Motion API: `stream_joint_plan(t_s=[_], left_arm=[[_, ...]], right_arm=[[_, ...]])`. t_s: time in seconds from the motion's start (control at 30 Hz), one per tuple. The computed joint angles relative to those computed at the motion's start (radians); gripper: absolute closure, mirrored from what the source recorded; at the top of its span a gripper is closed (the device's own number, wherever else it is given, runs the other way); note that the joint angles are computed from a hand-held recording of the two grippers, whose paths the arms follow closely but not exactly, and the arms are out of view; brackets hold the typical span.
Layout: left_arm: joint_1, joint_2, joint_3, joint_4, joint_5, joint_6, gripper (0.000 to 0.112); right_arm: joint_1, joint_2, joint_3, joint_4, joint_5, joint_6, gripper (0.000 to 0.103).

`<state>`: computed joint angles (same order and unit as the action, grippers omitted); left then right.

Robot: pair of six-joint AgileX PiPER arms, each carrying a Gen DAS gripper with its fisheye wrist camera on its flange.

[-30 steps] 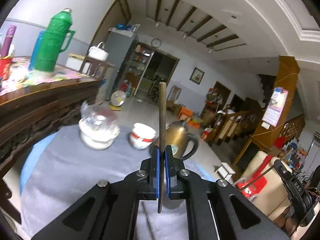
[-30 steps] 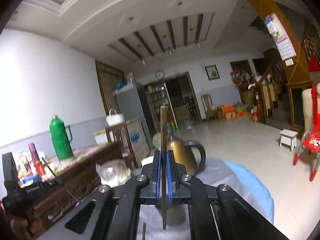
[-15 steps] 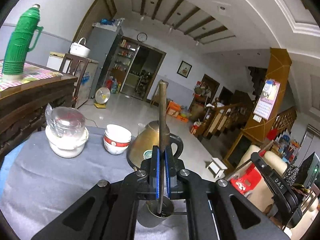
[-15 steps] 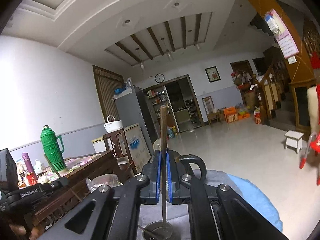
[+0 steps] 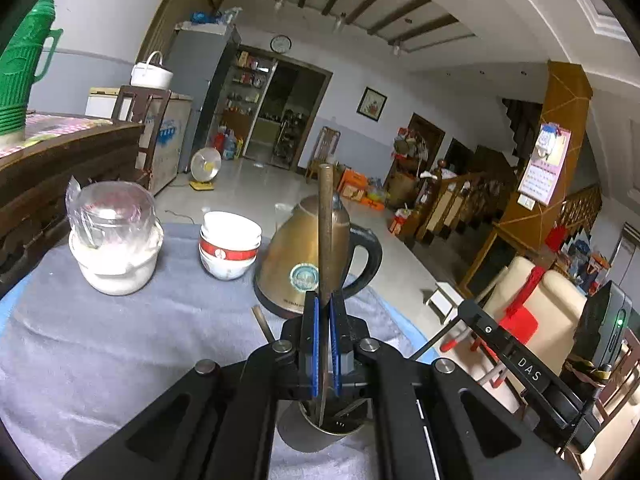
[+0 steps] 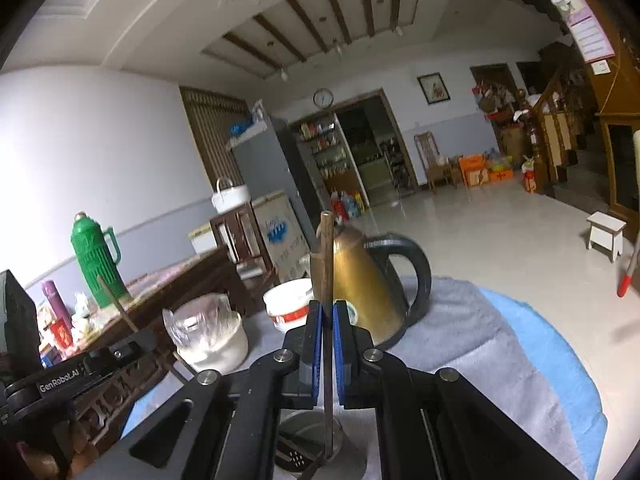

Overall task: Organize utensils
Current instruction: 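Lower the chopsticks tip-first into the grey cup with both tools, then open both tools and move them back down to the chopsticks on the cloth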

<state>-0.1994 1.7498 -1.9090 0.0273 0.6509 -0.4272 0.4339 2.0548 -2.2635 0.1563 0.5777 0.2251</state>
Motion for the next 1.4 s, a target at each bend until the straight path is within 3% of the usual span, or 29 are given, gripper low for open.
stream_joint_plan(t_s=[0.2, 0.27, 0.33, 0.4, 0.47, 0.5, 0.53, 0.6, 0.7, 0.83, 1.0, 1.27, 1.4], left_arm=[[-0.005, 0.048, -0.039, -0.052, 0.063, 0.069, 0.107], [-0.003, 0.04, -0.027, -0.05, 0.07, 0.071, 0.107], [0.005, 0.027, -0.01, -0.058, 0.074, 0.077, 0.102], [0.018, 0.009, -0.003, -0.078, 0.09, 0.083, 0.083], [0.026, -0.04, 0.054, -0.07, 0.059, 0.068, 0.071], [0.027, -0.06, 0.076, -0.062, 0.048, 0.063, 0.065], [0.033, -0.09, 0.107, -0.059, 0.041, 0.066, 0.062], [0.048, -0.145, 0.163, -0.062, 0.027, 0.07, 0.052], [0.075, -0.265, 0.299, -0.033, -0.011, 0.047, 0.044], [0.138, -0.391, 0.444, -0.06, -0.013, 0.08, 0.041], [0.241, -0.531, 0.587, -0.172, 0.006, 0.174, 0.041], [0.357, -0.632, 0.596, -0.291, 0.083, 0.281, 0.04], [0.358, -0.644, 0.534, -0.285, 0.129, 0.302, 0.034]], right_arm=[[-0.003, 0.149, -0.252, 0.06, 0.228, -0.037, 0.096], [0.002, 0.158, -0.263, 0.054, 0.251, -0.026, 0.095], [0.003, 0.165, -0.281, 0.045, 0.272, -0.012, 0.094], [0.006, 0.151, -0.272, 0.01, 0.283, 0.024, 0.092], [0.005, 0.107, -0.208, -0.004, 0.252, 0.045, 0.084], [0.006, 0.079, -0.164, -0.019, 0.229, 0.06, 0.071], [0.009, 0.05, -0.121, -0.041, 0.207, 0.081, 0.049], [0.021, -0.05, 0.034, -0.112, 0.113, 0.142, 0.027], [0.029, -0.174, 0.204, -0.17, 0.044, 0.213, 0.027], [0.036, -0.313, 0.391, -0.151, -0.012, 0.244, 0.027], [0.061, -0.424, 0.485, -0.129, -0.025, 0.266, 0.027], [0.151, -0.428, 0.279, -0.329, 0.16, 0.42, 0.027], [0.176, -0.381, 0.073, -0.391, 0.298, 0.429, 0.027]])
